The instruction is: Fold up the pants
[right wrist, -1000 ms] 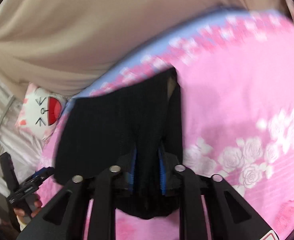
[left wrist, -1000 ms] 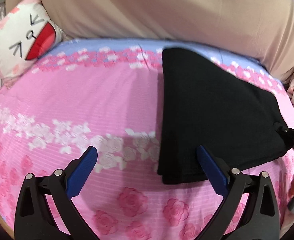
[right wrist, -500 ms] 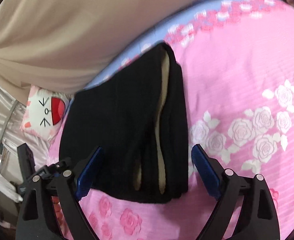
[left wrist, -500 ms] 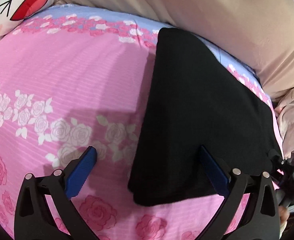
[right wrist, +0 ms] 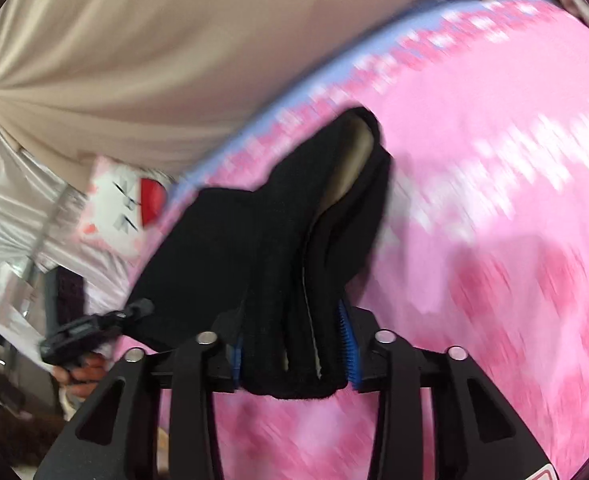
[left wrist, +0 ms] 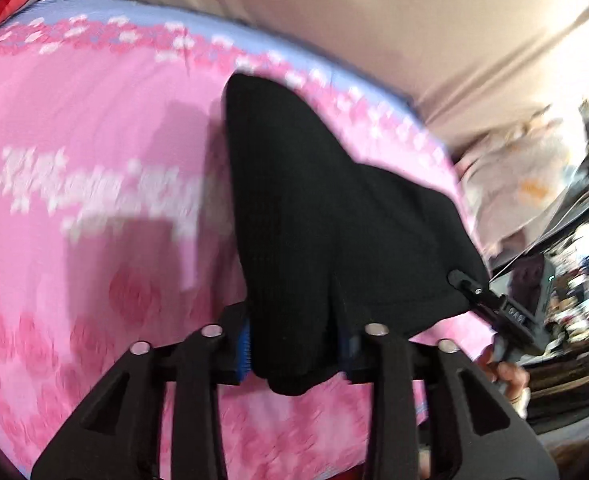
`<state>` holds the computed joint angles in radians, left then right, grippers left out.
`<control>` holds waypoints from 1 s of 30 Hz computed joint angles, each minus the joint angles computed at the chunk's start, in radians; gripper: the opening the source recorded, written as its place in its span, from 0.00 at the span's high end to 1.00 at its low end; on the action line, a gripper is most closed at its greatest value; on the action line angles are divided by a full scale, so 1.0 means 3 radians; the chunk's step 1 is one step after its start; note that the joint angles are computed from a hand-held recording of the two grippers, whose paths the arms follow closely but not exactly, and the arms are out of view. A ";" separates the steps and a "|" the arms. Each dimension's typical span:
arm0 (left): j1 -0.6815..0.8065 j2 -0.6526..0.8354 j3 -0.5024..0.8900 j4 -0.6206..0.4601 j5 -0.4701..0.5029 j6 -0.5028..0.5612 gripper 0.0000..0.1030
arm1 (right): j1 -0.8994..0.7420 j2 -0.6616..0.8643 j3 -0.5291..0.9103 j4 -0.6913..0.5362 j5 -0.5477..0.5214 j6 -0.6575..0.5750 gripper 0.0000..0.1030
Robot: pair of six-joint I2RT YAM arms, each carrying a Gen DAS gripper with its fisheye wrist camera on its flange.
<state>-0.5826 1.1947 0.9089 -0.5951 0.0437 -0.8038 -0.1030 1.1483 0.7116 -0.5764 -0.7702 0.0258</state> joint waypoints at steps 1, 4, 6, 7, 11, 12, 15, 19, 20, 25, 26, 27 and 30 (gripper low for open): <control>-0.0098 0.0075 0.0019 -0.0092 -0.0191 -0.0014 0.60 | 0.0034 -0.0028 -0.0093 -0.0007 0.0232 -0.0049 0.42; -0.0353 0.0115 0.0116 -0.0353 -0.0674 -0.0160 0.56 | -0.0380 -0.0258 -0.0276 0.0035 0.0092 0.0077 0.40; -0.0558 0.0017 0.0420 -0.0628 -0.1204 -0.0179 0.53 | -0.0484 -0.0722 -0.0272 0.0116 0.0215 0.0213 0.42; -0.0671 0.0044 0.0628 -0.0749 -0.1563 -0.0181 0.42 | -0.0374 -0.0952 -0.0173 0.0139 0.0358 0.0173 0.56; -0.0827 0.0694 0.1400 -0.0716 -0.2406 0.0105 0.07 | 0.0663 -0.0679 0.0260 0.0340 0.0845 0.0233 0.86; -0.0766 0.0924 0.1552 -0.0677 -0.2385 0.0197 0.07 | 0.0983 -0.0437 0.0347 0.0480 0.1040 0.0229 0.90; -0.0476 0.1842 0.2109 -0.0743 -0.2268 0.0303 0.11 | 0.1450 0.0462 0.0675 0.0775 0.1788 0.0171 0.92; 0.0200 0.2426 0.2152 -0.0647 -0.1361 0.0141 0.15 | 0.0841 0.1378 0.1040 0.0918 0.1270 0.0487 1.00; 0.0310 0.2294 0.1966 -0.0473 -0.1103 0.0074 0.15 | 0.0766 0.1406 0.1120 0.0791 0.1126 0.0420 1.00; 0.0014 0.1932 0.1806 -0.0549 -0.1648 0.0128 0.16 | 0.1101 0.0891 0.0902 0.0816 0.1500 0.0420 1.00; -0.0031 0.1976 0.1890 -0.0611 -0.1784 0.0172 0.15 | 0.1143 0.0892 0.0912 0.0818 0.1668 0.0406 1.00; -0.0095 0.2020 0.1943 -0.0675 -0.1932 0.0197 0.15 | 0.1106 0.0980 0.0971 0.0762 0.1857 0.0314 1.00; -0.0205 0.1998 0.1975 -0.0820 -0.2163 0.0183 0.15 | 0.0845 0.1118 0.1004 0.0776 0.1414 0.0461 1.00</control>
